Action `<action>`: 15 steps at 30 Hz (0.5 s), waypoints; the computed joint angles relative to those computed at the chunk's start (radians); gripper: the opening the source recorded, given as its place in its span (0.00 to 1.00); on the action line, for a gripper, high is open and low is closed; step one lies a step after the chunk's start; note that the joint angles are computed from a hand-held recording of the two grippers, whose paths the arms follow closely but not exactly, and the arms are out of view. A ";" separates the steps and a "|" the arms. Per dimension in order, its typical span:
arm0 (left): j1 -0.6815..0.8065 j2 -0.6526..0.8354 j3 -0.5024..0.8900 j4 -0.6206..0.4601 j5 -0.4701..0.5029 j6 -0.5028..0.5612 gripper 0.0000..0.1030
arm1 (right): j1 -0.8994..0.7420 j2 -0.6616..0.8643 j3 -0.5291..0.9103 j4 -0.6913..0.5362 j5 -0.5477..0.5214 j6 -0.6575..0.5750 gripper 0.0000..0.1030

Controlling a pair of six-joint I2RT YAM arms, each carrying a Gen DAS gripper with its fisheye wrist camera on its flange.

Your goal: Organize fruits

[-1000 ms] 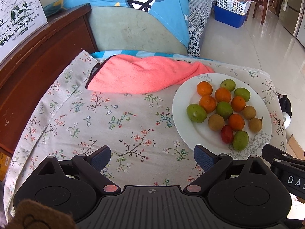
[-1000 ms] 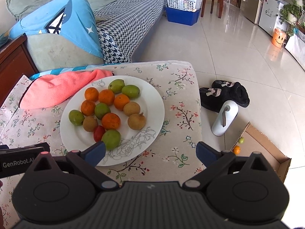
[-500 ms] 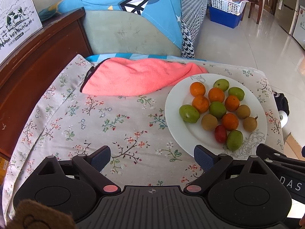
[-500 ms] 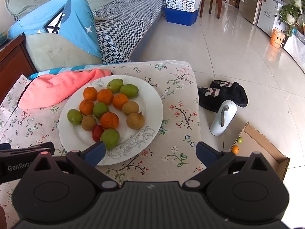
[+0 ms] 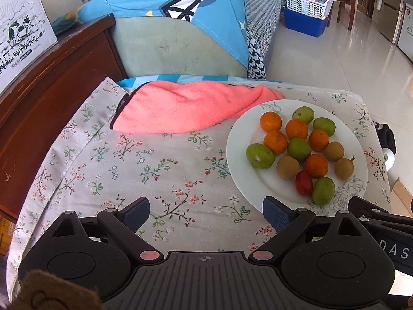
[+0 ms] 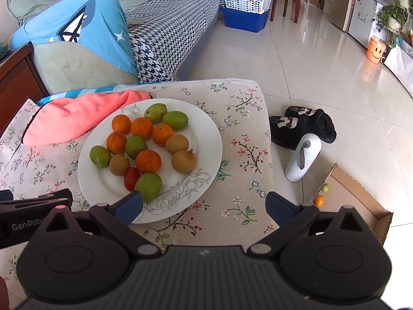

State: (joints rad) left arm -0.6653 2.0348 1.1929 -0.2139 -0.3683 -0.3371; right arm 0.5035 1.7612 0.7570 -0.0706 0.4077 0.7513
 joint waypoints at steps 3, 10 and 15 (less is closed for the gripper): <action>0.002 0.004 0.006 -0.005 0.004 0.002 0.93 | -0.003 0.008 0.008 -0.002 -0.005 -0.003 0.98; 0.006 0.013 0.016 -0.014 0.003 0.001 0.93 | -0.010 0.018 0.025 -0.015 -0.016 -0.014 0.98; 0.012 0.020 0.024 -0.021 0.006 -0.004 0.93 | -0.014 0.019 0.033 -0.014 -0.021 -0.022 0.98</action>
State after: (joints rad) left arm -0.6535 2.0547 1.2172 -0.2350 -0.3619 -0.3408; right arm 0.4899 1.7804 0.7904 -0.0849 0.3863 0.7291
